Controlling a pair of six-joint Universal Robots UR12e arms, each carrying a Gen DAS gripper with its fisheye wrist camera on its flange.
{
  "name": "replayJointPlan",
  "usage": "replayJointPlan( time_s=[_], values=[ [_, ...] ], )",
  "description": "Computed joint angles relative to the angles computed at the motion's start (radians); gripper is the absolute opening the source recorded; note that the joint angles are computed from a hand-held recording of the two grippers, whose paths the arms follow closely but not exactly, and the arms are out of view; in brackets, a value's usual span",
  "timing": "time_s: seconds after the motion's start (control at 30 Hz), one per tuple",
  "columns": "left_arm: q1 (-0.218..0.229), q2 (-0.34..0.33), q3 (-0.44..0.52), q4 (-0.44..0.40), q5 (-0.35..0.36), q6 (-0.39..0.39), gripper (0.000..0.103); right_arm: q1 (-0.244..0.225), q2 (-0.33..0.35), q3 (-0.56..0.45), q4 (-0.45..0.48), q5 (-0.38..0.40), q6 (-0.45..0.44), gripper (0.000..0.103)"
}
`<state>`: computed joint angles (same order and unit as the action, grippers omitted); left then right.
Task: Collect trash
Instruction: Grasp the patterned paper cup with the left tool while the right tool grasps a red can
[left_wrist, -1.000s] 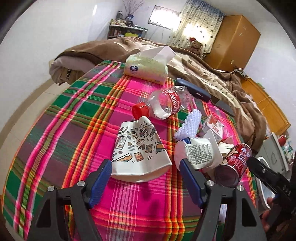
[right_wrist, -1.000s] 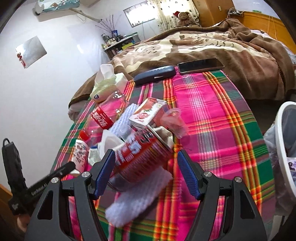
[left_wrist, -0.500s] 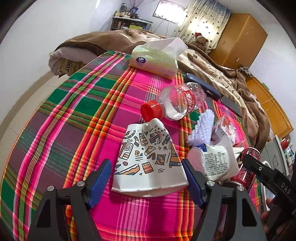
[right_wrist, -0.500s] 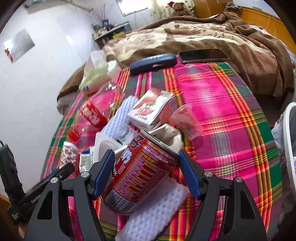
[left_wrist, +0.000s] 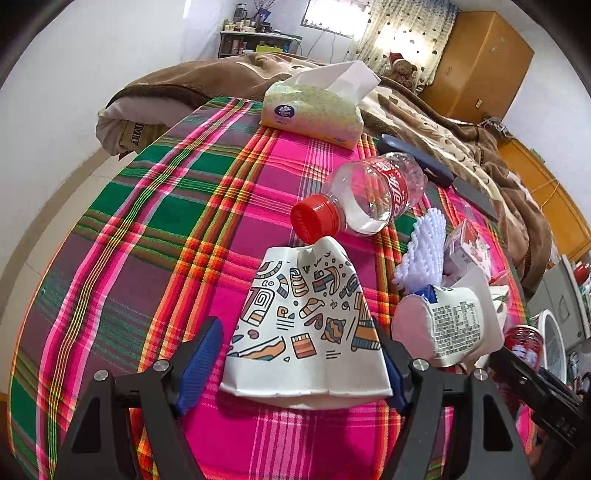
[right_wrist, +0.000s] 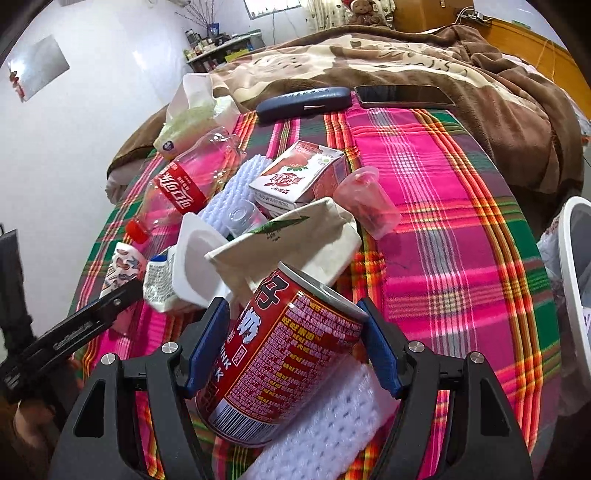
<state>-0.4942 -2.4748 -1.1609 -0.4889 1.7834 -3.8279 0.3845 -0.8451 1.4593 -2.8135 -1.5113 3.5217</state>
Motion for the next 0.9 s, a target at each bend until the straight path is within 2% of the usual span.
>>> replayJointPlan(
  time_s=[0.13, 0.17, 0.23, 0.33, 0.43, 0.5, 0.53, 0.6, 0.73, 0.9],
  values=[
    [-0.002, -0.004, 0.007, -0.005, -0.001, 0.0, 0.076, 0.003, 0.013, 0.0, -0.057, 0.036, -0.074, 0.072],
    [-0.003, -0.005, 0.01, -0.008, 0.004, 0.002, 0.076, 0.002, 0.016, -0.005, -0.045, 0.054, -0.087, 0.072],
    [-0.003, -0.004, 0.008, -0.007, 0.004, 0.01, 0.076, 0.002, 0.017, -0.005, -0.049, 0.07, -0.081, 0.072],
    [-0.002, -0.001, -0.001, 0.004, 0.003, 0.014, 0.076, 0.012, 0.012, -0.002, -0.053, 0.021, -0.108, 0.072],
    [-0.002, 0.0, 0.0, -0.002, 0.011, 0.01, 0.076, 0.012, 0.0, 0.019, -0.079, 0.018, -0.065, 0.072],
    [-0.003, -0.003, 0.006, -0.009, 0.02, 0.01, 0.075, 0.009, 0.0, 0.014, -0.048, 0.032, -0.029, 0.072],
    [-0.003, -0.004, 0.009, -0.014, 0.024, 0.01, 0.075, 0.01, 0.0, 0.013, -0.036, 0.027, -0.027, 0.072],
    [-0.005, -0.005, 0.013, -0.027, 0.038, 0.01, 0.064, 0.015, 0.005, 0.006, -0.023, 0.011, -0.035, 0.072],
    [-0.002, 0.001, -0.002, -0.007, 0.027, 0.006, 0.062, 0.015, 0.003, 0.007, -0.011, 0.02, -0.01, 0.072],
    [-0.004, 0.007, -0.015, 0.009, 0.018, 0.014, 0.061, 0.018, -0.001, 0.019, -0.025, 0.015, -0.024, 0.07]
  ],
)
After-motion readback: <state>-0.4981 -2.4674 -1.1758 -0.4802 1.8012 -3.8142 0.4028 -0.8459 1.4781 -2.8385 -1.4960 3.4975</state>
